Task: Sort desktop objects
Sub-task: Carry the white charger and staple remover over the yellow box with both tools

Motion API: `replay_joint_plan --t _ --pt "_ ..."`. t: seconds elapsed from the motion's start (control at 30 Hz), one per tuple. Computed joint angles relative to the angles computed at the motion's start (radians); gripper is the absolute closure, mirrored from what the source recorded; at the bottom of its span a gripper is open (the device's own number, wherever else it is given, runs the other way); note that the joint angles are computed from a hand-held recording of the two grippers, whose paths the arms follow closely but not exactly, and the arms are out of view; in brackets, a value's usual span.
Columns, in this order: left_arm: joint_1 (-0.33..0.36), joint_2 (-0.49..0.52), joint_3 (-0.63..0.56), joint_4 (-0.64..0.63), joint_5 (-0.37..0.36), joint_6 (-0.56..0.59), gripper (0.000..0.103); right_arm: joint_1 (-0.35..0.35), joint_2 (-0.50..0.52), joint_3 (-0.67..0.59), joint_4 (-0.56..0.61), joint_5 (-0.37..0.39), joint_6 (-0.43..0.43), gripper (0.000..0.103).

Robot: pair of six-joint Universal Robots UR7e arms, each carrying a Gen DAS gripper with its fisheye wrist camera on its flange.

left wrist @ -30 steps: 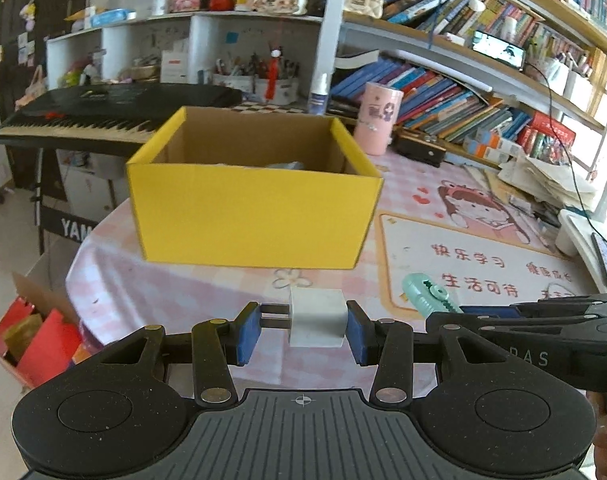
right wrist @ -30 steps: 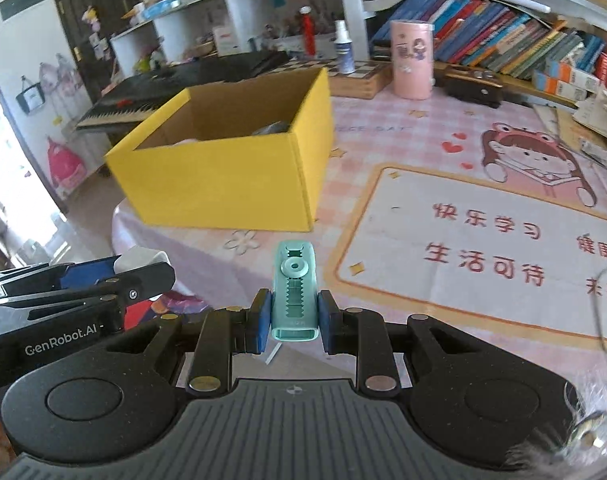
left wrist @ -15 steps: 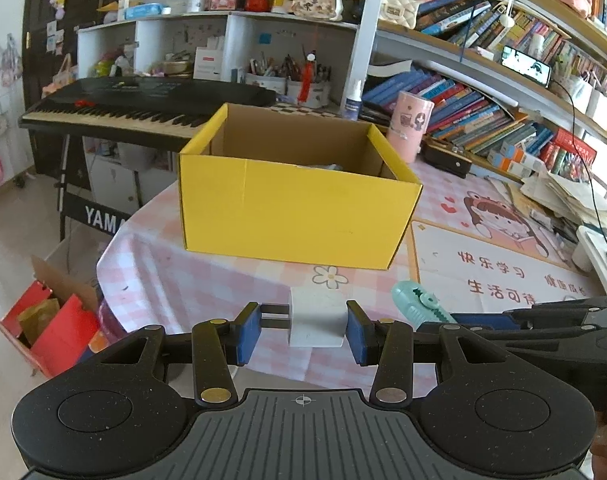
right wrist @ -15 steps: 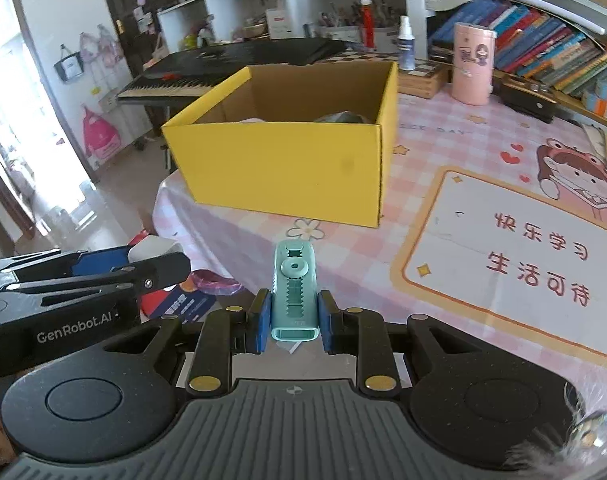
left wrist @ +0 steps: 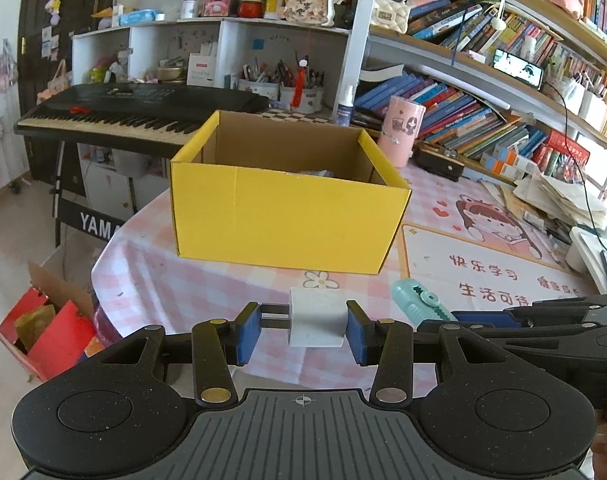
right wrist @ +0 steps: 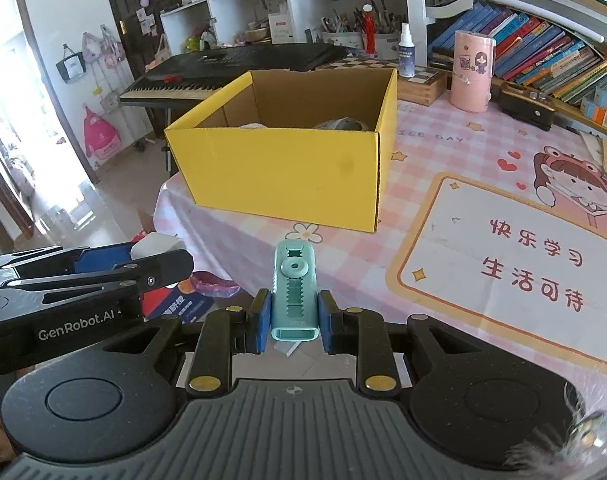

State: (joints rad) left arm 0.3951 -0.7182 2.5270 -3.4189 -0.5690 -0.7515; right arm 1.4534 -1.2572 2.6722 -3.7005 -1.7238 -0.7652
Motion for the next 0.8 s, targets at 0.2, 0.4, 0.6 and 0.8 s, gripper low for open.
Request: replay_joint_plan --t 0.2,0.4,0.6,0.8 --pt "0.005 0.006 -0.007 -0.026 -0.004 0.039 0.06 0.002 0.007 -0.001 -0.015 -0.004 0.008 0.08" --pt "0.011 0.012 -0.018 -0.058 0.022 0.083 0.06 0.013 0.016 -0.014 -0.021 -0.009 0.009 0.08" --pt "0.037 0.03 -0.065 -0.135 0.059 0.198 0.06 0.033 0.019 -0.06 0.002 -0.008 -0.003 0.08" --pt "0.087 0.066 -0.147 -0.245 0.074 0.337 0.06 0.055 0.015 -0.135 0.053 0.027 -0.008 0.08"
